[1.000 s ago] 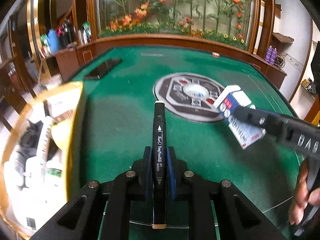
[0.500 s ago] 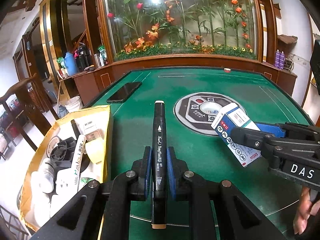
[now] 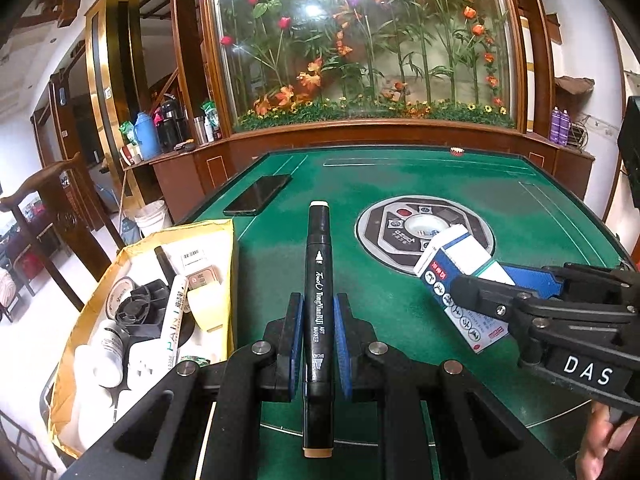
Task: Organize rigid objects
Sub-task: 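Carry the marker with the left gripper while the right carries the medicine box to the tray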
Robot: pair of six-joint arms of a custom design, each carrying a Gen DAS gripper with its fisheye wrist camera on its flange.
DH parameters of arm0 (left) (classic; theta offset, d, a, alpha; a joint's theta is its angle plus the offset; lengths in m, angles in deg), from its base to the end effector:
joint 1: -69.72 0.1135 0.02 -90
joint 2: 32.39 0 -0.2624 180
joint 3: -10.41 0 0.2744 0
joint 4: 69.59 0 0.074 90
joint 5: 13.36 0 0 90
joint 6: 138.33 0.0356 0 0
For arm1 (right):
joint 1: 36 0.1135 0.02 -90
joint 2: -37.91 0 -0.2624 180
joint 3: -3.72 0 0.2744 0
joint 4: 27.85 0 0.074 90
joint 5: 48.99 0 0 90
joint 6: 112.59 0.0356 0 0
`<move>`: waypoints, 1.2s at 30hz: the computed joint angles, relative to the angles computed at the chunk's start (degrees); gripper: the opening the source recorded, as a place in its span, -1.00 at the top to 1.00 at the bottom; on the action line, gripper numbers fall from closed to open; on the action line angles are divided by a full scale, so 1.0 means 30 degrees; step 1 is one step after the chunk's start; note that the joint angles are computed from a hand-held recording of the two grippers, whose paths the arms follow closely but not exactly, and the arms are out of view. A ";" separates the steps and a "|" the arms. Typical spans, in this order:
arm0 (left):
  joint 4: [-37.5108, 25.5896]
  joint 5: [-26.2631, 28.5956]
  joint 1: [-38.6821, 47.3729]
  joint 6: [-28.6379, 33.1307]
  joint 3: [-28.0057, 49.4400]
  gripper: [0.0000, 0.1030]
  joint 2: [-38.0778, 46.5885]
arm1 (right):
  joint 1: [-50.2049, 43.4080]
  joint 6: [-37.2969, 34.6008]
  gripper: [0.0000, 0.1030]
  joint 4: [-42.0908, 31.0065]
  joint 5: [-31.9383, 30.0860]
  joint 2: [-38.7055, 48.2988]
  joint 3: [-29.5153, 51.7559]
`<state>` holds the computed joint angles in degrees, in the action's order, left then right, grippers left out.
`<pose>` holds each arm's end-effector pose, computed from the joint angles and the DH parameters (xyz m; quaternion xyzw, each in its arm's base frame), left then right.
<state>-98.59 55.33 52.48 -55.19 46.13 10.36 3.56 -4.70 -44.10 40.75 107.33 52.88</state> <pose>0.1818 -0.0429 0.1950 -0.0043 0.8798 0.0680 0.4705 0.2106 0.1742 0.1989 -0.1689 0.8769 0.2181 0.3937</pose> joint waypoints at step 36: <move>-0.1944 0.9801 1.4210 0.3451 -0.0225 0.71 -0.3569 | 0.4186 0.1819 0.30 -0.0946 0.0855 0.4264 0.5177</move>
